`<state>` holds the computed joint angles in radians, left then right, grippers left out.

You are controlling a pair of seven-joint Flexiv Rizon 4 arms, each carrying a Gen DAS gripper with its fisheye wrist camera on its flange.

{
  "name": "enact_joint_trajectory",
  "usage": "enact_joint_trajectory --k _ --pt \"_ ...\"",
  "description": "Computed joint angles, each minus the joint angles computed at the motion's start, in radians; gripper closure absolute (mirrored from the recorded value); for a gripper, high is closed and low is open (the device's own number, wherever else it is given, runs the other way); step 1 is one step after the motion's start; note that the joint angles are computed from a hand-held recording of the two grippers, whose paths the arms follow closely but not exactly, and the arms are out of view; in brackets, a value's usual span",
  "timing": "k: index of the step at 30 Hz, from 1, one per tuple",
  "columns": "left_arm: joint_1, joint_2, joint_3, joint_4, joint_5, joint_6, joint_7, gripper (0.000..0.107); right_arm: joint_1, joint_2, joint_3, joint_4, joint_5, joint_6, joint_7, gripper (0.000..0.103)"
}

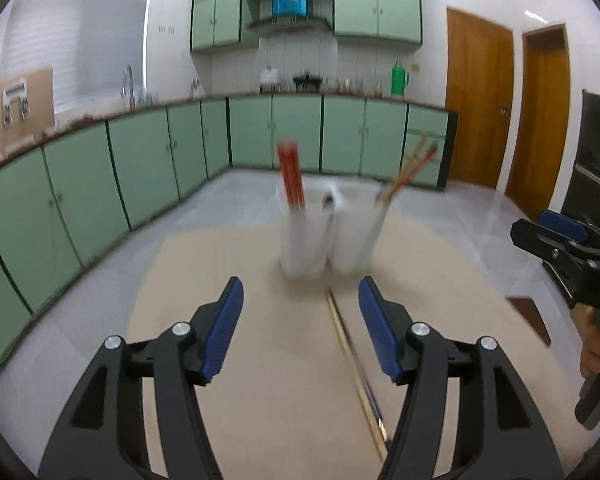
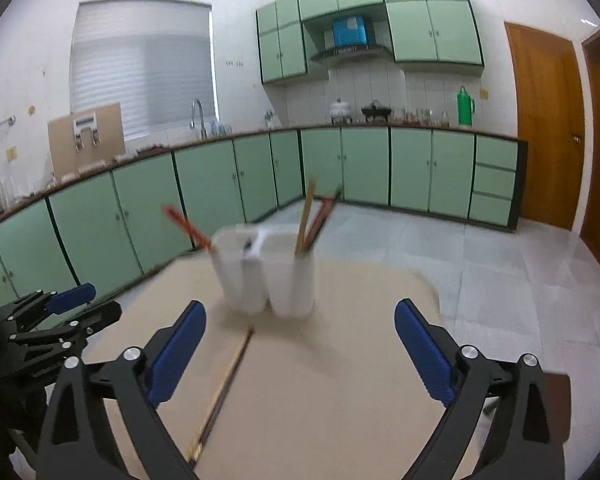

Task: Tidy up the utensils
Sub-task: 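Open both tools to release the chopsticks and withdraw to the table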

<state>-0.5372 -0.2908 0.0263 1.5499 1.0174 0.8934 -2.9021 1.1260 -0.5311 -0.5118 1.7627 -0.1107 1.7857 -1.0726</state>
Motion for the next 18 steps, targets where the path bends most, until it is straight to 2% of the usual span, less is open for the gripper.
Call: enact_joint_trajectory --k 8,11,18 --pt "0.027 -0.044 -0.001 0.096 -0.136 0.047 0.028 0.040 0.067 -0.040 -0.039 0.073 -0.012 -0.060 0.056 0.006" --pt "0.034 -0.062 0.003 0.108 -0.192 0.055 0.066 0.038 0.015 -0.039 0.028 0.081 -0.049 -0.089 0.085 0.006" --pt "0.023 -0.100 0.021 0.125 -0.280 0.066 0.114 0.035 -0.067 -0.049 0.120 0.081 -0.134 -0.150 0.154 0.006"
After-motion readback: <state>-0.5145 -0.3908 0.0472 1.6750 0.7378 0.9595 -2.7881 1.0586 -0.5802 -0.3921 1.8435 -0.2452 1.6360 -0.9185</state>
